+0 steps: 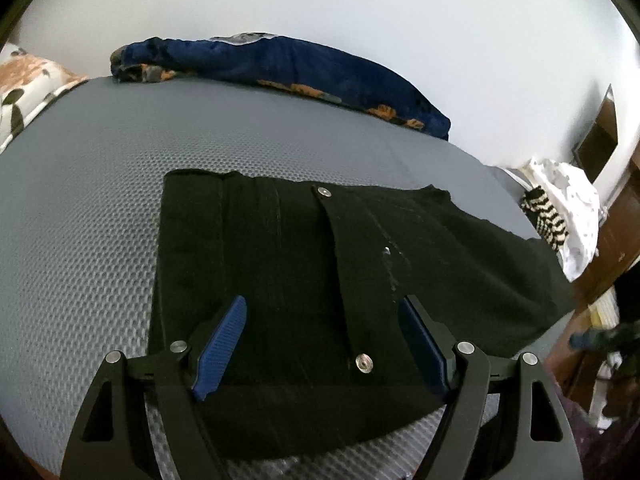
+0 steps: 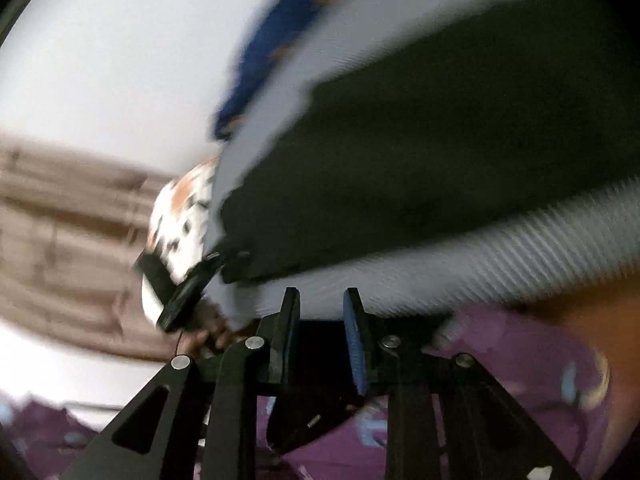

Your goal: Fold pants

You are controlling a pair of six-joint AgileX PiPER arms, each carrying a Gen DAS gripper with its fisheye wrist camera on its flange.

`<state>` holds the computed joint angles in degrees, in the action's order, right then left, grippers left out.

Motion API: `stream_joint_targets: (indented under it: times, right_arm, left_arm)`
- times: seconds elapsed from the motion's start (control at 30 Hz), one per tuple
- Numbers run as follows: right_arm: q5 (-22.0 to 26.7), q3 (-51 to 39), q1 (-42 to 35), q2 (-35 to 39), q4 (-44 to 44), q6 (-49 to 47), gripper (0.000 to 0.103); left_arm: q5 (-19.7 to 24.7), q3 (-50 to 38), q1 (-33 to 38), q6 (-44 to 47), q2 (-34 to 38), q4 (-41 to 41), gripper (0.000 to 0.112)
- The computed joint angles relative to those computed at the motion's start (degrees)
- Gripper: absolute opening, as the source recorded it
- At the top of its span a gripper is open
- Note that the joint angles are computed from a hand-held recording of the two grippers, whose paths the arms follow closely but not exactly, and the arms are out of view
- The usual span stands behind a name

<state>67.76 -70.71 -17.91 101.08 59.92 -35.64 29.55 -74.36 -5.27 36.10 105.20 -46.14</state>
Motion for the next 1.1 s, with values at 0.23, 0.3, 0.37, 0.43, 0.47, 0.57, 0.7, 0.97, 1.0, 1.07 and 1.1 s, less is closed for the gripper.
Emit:
stream_joint_targets:
  times: [0.23, 0.3, 0.37, 0.43, 0.47, 0.57, 0.7, 0.97, 1.0, 1.07, 1.1]
  right_arm:
    - [-11.6, -11.2, 10.2, 6.7, -9.5, -2.8, 0.039]
    - [-12.4, -12.0, 11.4, 9.4, -11.3, -2.3, 0.039]
    - [-13.5, -10.4, 10.8, 10.8, -9.0, -4.0, 0.038]
    - [-12.8, -9.3, 9.7, 10.9, -6.6, -5.7, 0.038]
    - [-12.4, -8.7, 9.1, 10.9, -5.6, -6.6, 0.038]
    - [-11.2, -6.9, 7.1, 11.1, -3.0, -9.0, 0.038]
    - [-9.4, -5.4, 5.5, 10.9, 0.4, -10.9, 0.047]
    - [-4.7, -5.5, 1.1, 8.5, 4.8, -11.8, 0.049]
    - [-5.0, -3.9, -1.3, 6.4, 4.8, -13.1, 0.05]
    - [-6.9, -1.0, -9.0, 2.4, 2.3, -14.0, 0.052]
    - [-7.0, -0.4, -12.0, 1.8, 1.7, -14.2, 0.052]
  left_arm:
    - [2.7, -5.1, 1.7, 0.5, 3.8, -1.5, 0.078]
    - [3.8, -7.5, 2.3, 0.1, 5.6, -1.8, 0.078]
    - [6.0, -11.2, 3.0, -2.1, 7.8, -0.3, 0.078]
    - [8.7, -15.0, 3.9, -4.5, 10.0, -0.2, 0.078]
    - [9.7, -16.4, 4.2, -5.3, 10.9, 0.0, 0.078]
    - [9.2, -17.9, 3.8, -5.4, 12.0, 1.3, 0.078]
    - [8.5, -17.5, 3.2, -8.4, 11.1, 3.7, 0.078]
    - [3.8, -14.6, 0.0, -14.0, 8.7, 13.0, 0.077]
    - [4.3, -14.4, 0.3, -15.2, 8.1, 12.6, 0.077]
    - [4.7, -13.1, 0.6, -19.4, 6.0, 12.6, 0.077]
    - [3.3, -11.8, 0.3, -21.5, 4.5, 13.3, 0.077]
